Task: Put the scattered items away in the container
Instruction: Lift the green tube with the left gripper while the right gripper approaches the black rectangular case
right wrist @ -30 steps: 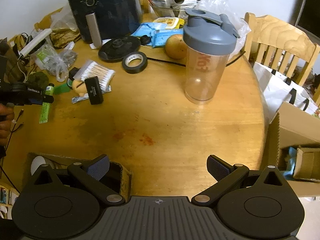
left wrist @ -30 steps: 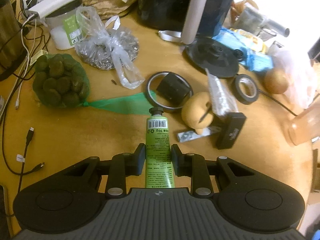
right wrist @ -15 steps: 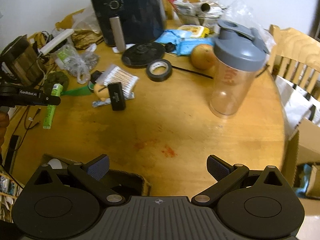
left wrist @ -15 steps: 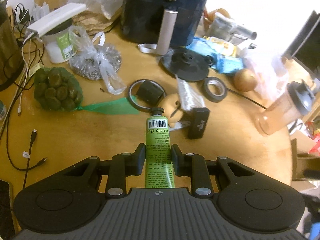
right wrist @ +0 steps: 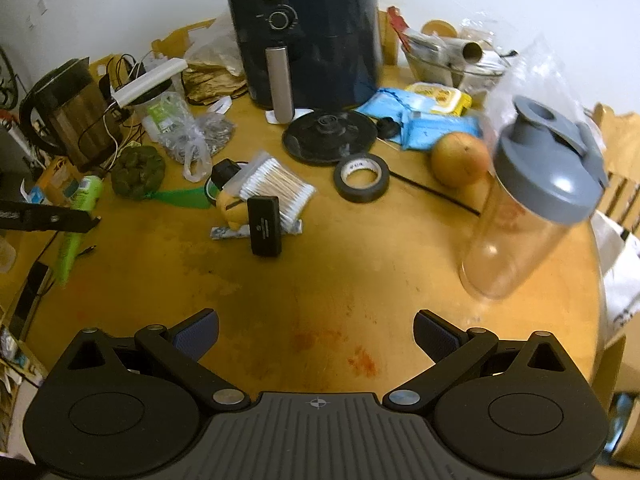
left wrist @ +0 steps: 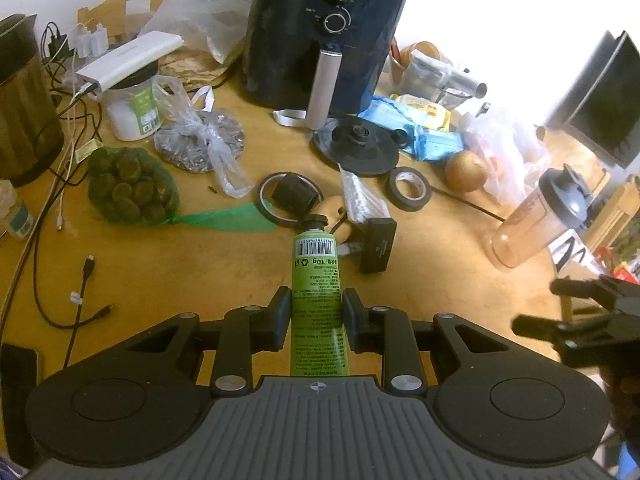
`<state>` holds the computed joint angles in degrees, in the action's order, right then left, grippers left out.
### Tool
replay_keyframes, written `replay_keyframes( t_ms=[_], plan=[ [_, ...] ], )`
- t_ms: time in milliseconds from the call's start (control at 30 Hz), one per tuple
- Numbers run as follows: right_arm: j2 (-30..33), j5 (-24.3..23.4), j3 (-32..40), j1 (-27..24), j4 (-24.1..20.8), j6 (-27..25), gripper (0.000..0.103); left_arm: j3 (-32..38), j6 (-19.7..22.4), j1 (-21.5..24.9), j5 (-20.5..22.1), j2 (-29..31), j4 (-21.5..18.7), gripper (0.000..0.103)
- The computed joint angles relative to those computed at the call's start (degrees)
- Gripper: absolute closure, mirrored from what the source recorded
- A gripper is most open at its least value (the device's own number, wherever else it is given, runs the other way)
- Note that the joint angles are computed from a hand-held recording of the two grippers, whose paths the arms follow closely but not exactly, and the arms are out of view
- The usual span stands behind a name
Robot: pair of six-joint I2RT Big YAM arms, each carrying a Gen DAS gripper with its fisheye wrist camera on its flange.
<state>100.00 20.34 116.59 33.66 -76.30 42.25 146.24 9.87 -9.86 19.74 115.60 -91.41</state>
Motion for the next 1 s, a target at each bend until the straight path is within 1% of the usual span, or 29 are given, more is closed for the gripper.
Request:
replay_keyframes(
  t_ms=[167, 300, 333, 367, 400, 500, 633, 733, 800, 867, 933, 1000],
  plan=[
    [1.9, 0.0, 1.5, -0.7, 2.6, -3.4, 0.001, -1.9, -0.1, 0.7, 0.4, -1.5, -0.2, 0.076],
    [4.7, -0.1, 4.4, -0.8, 3.9, -6.3, 0.001, -4.0, -0.2, 1.0, 0.4, -2.7, -0.2, 0.076],
    [5.5, -0.3, 5.2, -0.9, 3.8, -6.7, 0.003, -4.4, -0.4, 1.1, 0.5, -2.8, -0.3, 0.076],
    [6.4, -0.6, 6.3, -1.0, 3.5, -7.1, 0.008, -4.8, -0.6, 1.2, 0.5, -3.0, -0.3, 0.076],
    [7.4, -1.0, 7.3, -1.2, 3.4, -7.4, 0.010, -5.2, -0.8, 1.3, 0.6, -3.3, -0.2, 0.076],
    [9.4, -1.2, 9.3, -1.3, 4.0, -7.9, 0.011, -5.9, -1.1, 1.6, 0.8, -3.8, -0.3, 0.076],
    [12.8, -0.7, 13.3, -1.4, 3.2, -8.6, 0.013, -6.7, -1.1, 1.7, 0.5, -4.3, 0.1, 0.075],
    [15.9, -0.3, 17.2, -1.6, 1.3, -8.7, 0.015, -7.1, -1.9, 2.0, 0.5, -4.5, 0.2, 0.075],
    [18.1, -0.4, 19.9, -1.7, 0.0, -8.6, 0.019, -7.0, -2.5, 2.1, 0.5, -4.4, 0.1, 0.075],
    [19.8, -1.1, 21.9, -1.9, -0.6, -8.6, 0.027, -6.9, -2.8, 2.3, 0.4, -4.3, 0.0, 0.076],
    [21.3, -1.8, 23.5, -2.0, -0.9, -8.3, 0.029, -7.0, -3.0, 2.6, 0.3, -4.3, -0.2, 0.075],
    [23.3, -1.6, 26.3, -2.1, -2.3, -8.0, 0.030, -7.1, -3.3, 2.8, 0.0, -4.4, -0.3, 0.075]
  ],
)
